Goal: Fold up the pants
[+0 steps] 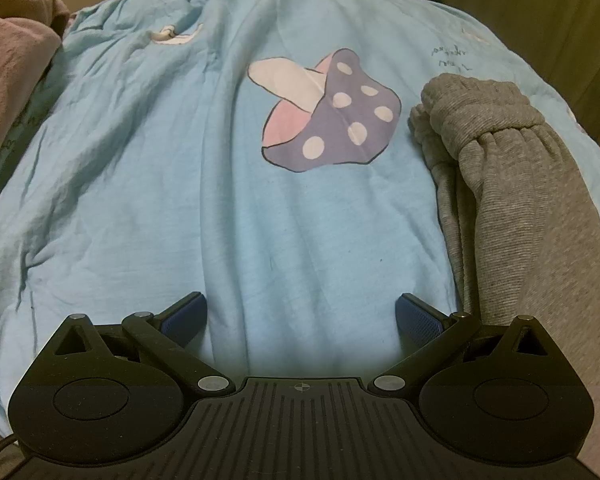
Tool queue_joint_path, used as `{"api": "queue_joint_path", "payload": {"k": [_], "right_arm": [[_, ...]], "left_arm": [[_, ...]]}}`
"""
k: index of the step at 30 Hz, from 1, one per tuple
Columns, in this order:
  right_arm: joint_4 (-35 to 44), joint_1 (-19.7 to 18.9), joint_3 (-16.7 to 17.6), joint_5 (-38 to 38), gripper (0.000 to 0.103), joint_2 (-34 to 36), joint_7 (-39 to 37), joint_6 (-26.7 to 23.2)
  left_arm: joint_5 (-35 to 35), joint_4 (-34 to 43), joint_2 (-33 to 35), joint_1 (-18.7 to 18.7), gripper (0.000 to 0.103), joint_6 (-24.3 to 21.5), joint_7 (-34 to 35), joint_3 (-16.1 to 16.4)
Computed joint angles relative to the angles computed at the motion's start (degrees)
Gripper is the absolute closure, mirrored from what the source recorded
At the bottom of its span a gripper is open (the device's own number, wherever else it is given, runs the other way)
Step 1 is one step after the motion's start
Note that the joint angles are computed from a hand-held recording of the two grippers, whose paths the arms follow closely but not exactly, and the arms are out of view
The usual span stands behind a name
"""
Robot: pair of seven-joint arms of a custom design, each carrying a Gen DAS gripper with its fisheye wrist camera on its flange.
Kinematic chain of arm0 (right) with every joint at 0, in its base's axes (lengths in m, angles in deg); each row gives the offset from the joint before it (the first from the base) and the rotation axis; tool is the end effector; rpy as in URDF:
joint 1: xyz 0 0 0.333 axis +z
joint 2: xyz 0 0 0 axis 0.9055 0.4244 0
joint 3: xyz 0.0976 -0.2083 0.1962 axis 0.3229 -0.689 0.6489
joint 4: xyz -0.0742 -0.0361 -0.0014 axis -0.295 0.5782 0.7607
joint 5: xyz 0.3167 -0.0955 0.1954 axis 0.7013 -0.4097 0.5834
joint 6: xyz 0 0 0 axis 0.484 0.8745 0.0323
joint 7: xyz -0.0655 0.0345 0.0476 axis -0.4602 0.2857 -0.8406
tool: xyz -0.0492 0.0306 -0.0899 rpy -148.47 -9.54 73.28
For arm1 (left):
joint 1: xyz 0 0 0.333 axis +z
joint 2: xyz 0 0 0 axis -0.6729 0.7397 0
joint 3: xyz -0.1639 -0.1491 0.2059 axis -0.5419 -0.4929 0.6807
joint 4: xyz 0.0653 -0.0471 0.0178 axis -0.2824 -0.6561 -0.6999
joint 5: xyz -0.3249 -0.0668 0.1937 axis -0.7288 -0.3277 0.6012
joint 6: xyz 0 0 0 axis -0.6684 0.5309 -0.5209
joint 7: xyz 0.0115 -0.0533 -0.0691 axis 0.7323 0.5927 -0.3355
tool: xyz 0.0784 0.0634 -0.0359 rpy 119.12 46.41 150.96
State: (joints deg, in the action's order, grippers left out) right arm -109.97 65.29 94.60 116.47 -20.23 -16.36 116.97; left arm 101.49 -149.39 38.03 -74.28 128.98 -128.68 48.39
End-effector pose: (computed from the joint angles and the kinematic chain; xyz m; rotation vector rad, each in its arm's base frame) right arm 0.6559 0.1345 0.4027 -2.0018 1.2967 0.9051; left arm 0.2696 -0.3520 0.3672 -2.6074 0.2508 -0.2282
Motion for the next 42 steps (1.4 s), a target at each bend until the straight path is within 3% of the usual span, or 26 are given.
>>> {"api": "queue_joint_path", "payload": {"k": [1, 2, 6, 9, 11, 13, 15, 17, 20, 23, 25, 28, 31, 36, 42], "right_arm": [[-3.11, 1.03, -0.13, -1.63, 0.04, -2.86, -3.37, 3.01], [-7.13, 2.51, -0.34, -3.32, 0.074, -6.28, -6.67, 7.47], [-24.41, 4.8, -0.88, -1.5, 0.08, -19.38, -23.71, 23.67], [-36.06, 6.82, -1.47, 3.67, 0.08, -28.38, -39.65, 33.27], [-40.15, 7.67, -3.06, 6.32, 0.077, -31.43, -46.38, 34.53], [-45.66, 9.0, -4.02, 10.34, 0.07, -34.83, -57.44, 39.16], [-50.87, 10.93, -4.36, 13.39, 0.05, -39.05, -66.81, 44.19], [-53.43, 12.45, -5.63, 14.87, 0.036, -40.88, -72.4, 44.06], [-53.52, 13.02, -6.56, 14.16, 0.035, -41.18, -69.38, 43.67], [-53.36, 12.37, -7.34, 10.48, 0.027, -41.61, -63.28, 42.13], [-53.59, 11.94, -7.81, 8.42, 0.021, -41.98, -61.39, 41.14], [-54.64, 11.45, -9.08, 8.34, 0.016, -42.74, -60.78, 38.78], [-51.11, 10.27, -10.23, 7.62, 0.012, -39.86, -56.01, 32.21], [-31.46, 5.15, -10.89, 7.76, 0.007, -23.78, -33.74, 12.84], [-8.41, 0.4, -7.12, 5.72, 0.004, -4.18, -8.72, 0.53]], "left_arm": [[0.03, -0.09, -0.1, -0.02, 0.0, 0.06, -0.13, -0.02], [0.07, -0.18, -0.2, -0.03, 0.0, 0.14, -0.3, -0.05], [0.11, -0.3, -0.28, -0.06, 0.0, 0.23, -0.68, -0.1], [0.09, -0.19, -0.14, -0.06, 0.0, 0.13, -0.66, -0.1], [0.09, -0.1, -0.08, -0.06, 0.0, 0.09, -0.72, -0.1], [0.12, -0.13, -0.12, -0.08, 0.0, 0.1, -0.78, -0.09], [0.23, -0.16, -0.18, -0.09, 0.0, 0.17, -1.1, -0.14], [0.94, 0.25, 0.09, -0.22, 0.0, -0.58, -1.99, -0.52], [6.33, 3.38, 2.17, -1.21, 0.0, -6.32, -5.69, -2.55], [12.88, 8.06, 6.1, -3.14, 0.0, -12.6, -3.49, -3.15], [15.21, 7.68, 6.18, -3.56, 0.0, -9.55, 0.66, -1.94], [13.89, 4.86, 4.49, -2.5, 0.0, -1.25, 6.64, 0.31], [11.75, 3.61, 4.17, -1.26, 0.0, 3.45, 10.08, 1.19], [11.75, 3.56, 4.48, -0.78, 0.0, 3.5, 9.56, 0.67], [11.82, 3.15, 4.15, -0.59, 0.0, 4.22, 8.78, 0.5]]}}
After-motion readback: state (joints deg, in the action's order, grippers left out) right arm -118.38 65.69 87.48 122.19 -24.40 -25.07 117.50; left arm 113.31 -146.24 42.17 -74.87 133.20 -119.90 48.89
